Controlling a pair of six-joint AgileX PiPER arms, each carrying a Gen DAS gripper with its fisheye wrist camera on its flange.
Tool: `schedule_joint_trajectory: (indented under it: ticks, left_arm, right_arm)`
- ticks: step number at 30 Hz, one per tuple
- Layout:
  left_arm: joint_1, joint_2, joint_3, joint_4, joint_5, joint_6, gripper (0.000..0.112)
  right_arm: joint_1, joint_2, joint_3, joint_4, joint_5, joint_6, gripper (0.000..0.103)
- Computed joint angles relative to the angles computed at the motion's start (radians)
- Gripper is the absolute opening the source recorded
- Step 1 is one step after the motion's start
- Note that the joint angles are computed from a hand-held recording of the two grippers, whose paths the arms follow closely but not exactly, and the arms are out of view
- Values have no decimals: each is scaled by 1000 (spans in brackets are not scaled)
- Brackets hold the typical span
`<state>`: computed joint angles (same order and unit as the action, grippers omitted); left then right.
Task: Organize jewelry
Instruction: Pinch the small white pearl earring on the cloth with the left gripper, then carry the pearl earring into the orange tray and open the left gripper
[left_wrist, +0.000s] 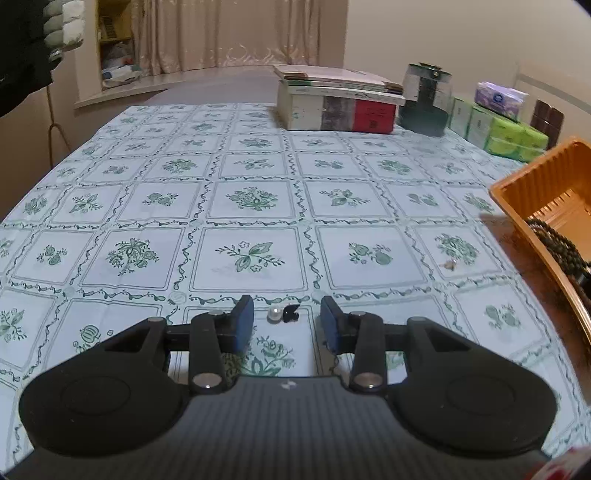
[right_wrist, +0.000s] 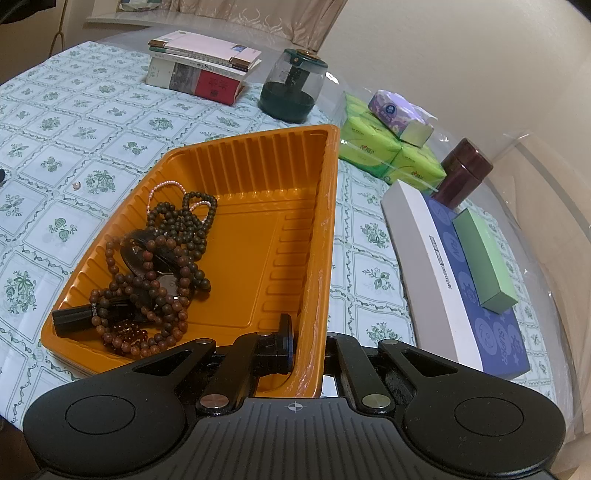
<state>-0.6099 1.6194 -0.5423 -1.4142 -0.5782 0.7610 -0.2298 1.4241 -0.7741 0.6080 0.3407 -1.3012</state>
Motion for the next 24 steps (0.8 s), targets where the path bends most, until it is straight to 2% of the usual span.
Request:
schedule_joint_trajectory:
  ticks: [2,4,6,10,24]
  left_arm:
    - [1,11,-7,-10,-5,1,35]
    - [8,17,-11,-12,4,4,22]
    - [4,17,-7,-13,-1,8,16]
    - [1,-10,13,-4,7,-6,16]
    - [-91,-95,6,-113,-6,89,16]
  right_arm:
    - [0,0,0,-1,0,1,4]
    - [0,0,0,0,0,0,4]
    - [1,0,0,-1,-1,2,4]
    - [0,0,-1,-1,0,0,4]
    - [-10,5,-3,24,4,-28,4]
